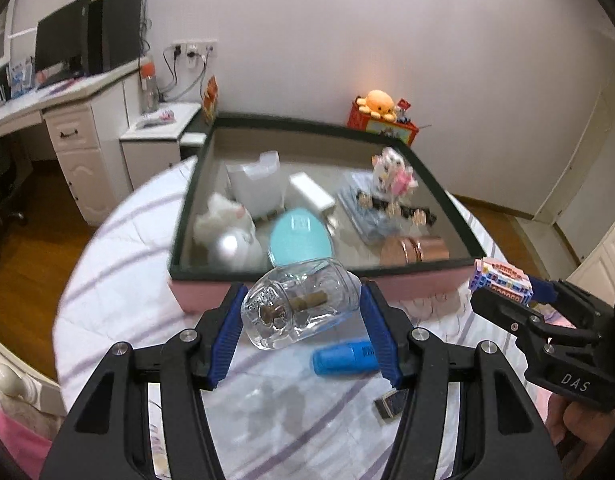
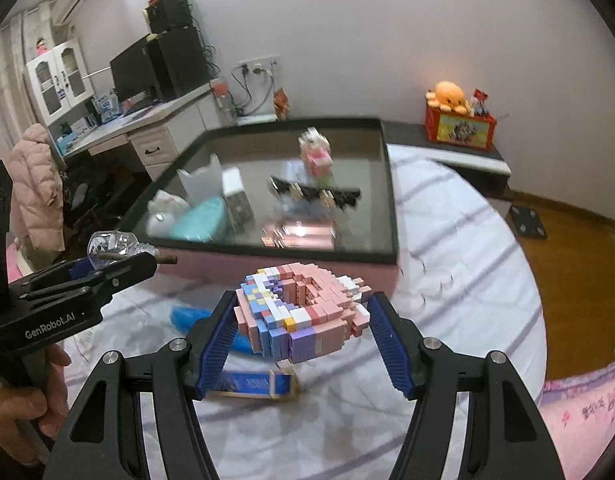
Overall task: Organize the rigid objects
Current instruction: 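Lower the glass bottle and pastel block toy into the pink box and release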
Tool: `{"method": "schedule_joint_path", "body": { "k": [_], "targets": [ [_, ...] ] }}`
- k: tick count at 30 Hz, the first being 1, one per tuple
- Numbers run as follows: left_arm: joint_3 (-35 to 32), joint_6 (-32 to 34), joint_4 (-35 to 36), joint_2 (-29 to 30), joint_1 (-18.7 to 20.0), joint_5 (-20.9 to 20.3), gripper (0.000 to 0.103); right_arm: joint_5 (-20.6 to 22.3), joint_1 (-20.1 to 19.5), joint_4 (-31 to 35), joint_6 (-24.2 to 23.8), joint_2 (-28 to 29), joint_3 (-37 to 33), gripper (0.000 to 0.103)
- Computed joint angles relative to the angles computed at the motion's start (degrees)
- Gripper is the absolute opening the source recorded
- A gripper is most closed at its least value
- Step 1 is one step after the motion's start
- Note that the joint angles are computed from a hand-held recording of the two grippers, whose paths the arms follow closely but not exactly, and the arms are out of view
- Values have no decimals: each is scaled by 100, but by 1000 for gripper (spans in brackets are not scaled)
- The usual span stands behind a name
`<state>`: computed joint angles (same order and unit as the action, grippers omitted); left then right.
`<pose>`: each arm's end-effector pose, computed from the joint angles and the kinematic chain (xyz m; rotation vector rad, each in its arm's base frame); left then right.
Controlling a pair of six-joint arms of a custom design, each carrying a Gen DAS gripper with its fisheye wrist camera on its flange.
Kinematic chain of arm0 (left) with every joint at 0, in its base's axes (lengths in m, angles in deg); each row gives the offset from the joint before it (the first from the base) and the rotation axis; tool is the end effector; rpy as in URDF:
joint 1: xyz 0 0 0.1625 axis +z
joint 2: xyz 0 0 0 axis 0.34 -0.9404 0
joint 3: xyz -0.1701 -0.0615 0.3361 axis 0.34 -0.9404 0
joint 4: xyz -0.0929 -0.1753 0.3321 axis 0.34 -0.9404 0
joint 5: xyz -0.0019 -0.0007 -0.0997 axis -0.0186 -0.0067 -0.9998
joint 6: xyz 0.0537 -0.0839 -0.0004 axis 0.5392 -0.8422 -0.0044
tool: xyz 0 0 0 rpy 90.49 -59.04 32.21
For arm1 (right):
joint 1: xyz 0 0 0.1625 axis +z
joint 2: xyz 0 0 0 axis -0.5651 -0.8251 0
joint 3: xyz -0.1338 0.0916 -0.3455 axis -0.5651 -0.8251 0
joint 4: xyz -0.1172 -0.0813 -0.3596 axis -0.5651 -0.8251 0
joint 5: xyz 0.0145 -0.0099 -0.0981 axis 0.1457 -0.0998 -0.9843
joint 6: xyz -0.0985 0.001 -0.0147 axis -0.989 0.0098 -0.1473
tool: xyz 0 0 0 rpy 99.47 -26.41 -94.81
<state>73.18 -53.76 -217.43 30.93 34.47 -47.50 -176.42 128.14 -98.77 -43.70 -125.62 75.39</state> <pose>-0.2832 -0.7084 0.0969 0.8092 2.5315 -0.7344 0.1243 -0.6191 0.3227 0.2578 -2.3423 0.9452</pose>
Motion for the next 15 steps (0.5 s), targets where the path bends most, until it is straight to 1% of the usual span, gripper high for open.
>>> {"method": "schedule_joint_path", "body": {
  "k": [3, 6, 8, 15],
  "targets": [
    [-323, 117, 25, 129, -15, 66, 59, -6, 109, 66, -173, 197, -375, 66],
    [-848, 238, 114, 366, -12, 82, 59, 10, 203, 275, -313, 519, -981, 66],
    [-1324, 286, 299, 593, 9, 62, 59, 55, 221, 468, -349, 728, -1396, 66],
    [-3579, 334, 1396, 1740, 162, -8, 59, 9, 177, 1136, -421, 1476, -2757, 67]
  ]
}}
